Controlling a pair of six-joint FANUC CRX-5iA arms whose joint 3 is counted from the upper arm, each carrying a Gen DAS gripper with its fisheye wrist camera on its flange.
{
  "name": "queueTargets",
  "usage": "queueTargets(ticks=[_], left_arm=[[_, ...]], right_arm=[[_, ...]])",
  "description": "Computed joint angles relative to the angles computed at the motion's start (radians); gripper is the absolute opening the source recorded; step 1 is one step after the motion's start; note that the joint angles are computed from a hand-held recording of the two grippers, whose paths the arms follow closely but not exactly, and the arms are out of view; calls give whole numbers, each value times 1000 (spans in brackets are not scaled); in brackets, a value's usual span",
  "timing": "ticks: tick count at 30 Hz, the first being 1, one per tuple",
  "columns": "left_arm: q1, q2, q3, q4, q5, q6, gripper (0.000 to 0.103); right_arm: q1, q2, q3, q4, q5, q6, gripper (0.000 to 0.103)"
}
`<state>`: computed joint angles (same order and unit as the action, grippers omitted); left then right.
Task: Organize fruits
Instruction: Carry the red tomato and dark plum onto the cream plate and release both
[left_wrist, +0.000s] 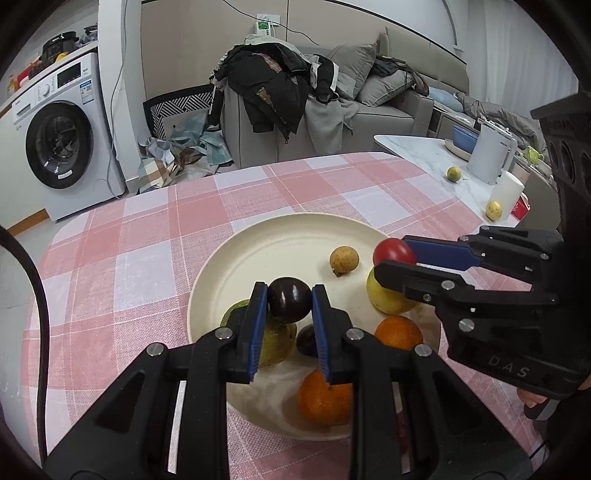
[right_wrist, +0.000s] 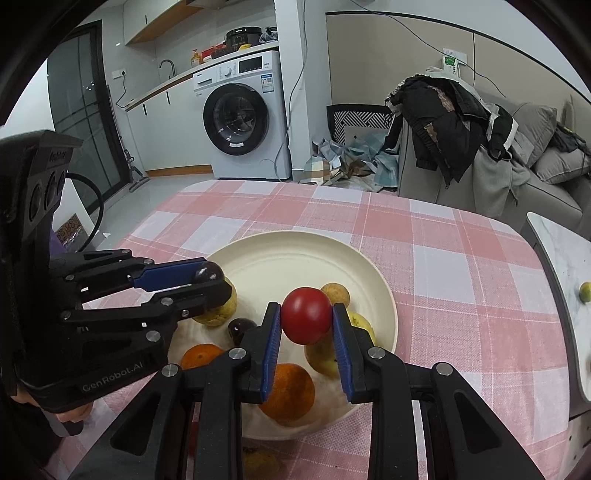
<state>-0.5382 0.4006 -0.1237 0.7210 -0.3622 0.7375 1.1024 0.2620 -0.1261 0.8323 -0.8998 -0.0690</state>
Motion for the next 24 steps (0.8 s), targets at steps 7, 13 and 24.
queueTargets(ticks=[7,13,24], left_arm=[[-8,5,2,-4,9,-14,21],[-12,8,-3,33,10,-29,21],[-6,0,-2,-106,-31,116,23]], right_arm=[[-8,14,27,-29,-36,25,28],[-10,14,27,-39,-41,10,43],[5,-41,-45,26,-29,-96,76]])
